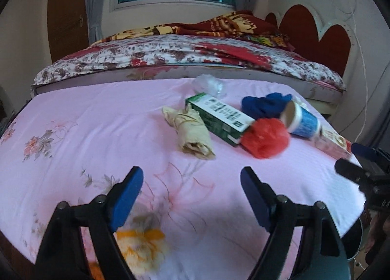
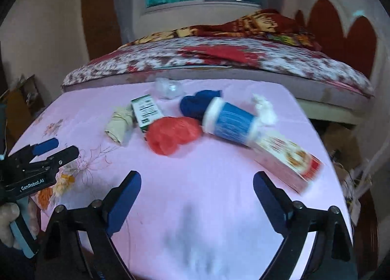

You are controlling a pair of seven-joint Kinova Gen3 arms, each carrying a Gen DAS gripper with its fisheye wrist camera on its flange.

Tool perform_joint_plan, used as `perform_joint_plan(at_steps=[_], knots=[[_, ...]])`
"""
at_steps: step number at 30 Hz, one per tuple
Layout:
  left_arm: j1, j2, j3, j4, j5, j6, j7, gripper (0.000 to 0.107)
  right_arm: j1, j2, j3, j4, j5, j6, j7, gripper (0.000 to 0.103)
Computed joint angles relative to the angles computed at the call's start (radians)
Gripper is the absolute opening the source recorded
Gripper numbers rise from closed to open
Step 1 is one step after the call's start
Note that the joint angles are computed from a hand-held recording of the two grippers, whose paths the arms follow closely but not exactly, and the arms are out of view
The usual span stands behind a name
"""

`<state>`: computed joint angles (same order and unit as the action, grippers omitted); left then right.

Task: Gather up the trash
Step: 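Move both tools back over the table toward the remaining trash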

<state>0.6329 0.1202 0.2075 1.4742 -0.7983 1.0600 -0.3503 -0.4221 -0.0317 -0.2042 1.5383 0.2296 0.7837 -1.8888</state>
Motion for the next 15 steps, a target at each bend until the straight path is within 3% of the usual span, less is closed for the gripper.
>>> perform_joint_plan(at_steps=[7, 15], knots=[[-0.087, 0.084, -0.058, -0.081, 0.138, -0.081, -0.148, 0.074, -0.027, 0.148, 0.022, -0.105, -0.029, 0.013, 0.072, 0.094], [-0.120, 0.170, -0.113, -0.178, 0.285, -0.080, -0.302, 0.063, -0.043, 0.278, 0.058, -0.259, -0.108, 0.065, 0.142, 0.093]])
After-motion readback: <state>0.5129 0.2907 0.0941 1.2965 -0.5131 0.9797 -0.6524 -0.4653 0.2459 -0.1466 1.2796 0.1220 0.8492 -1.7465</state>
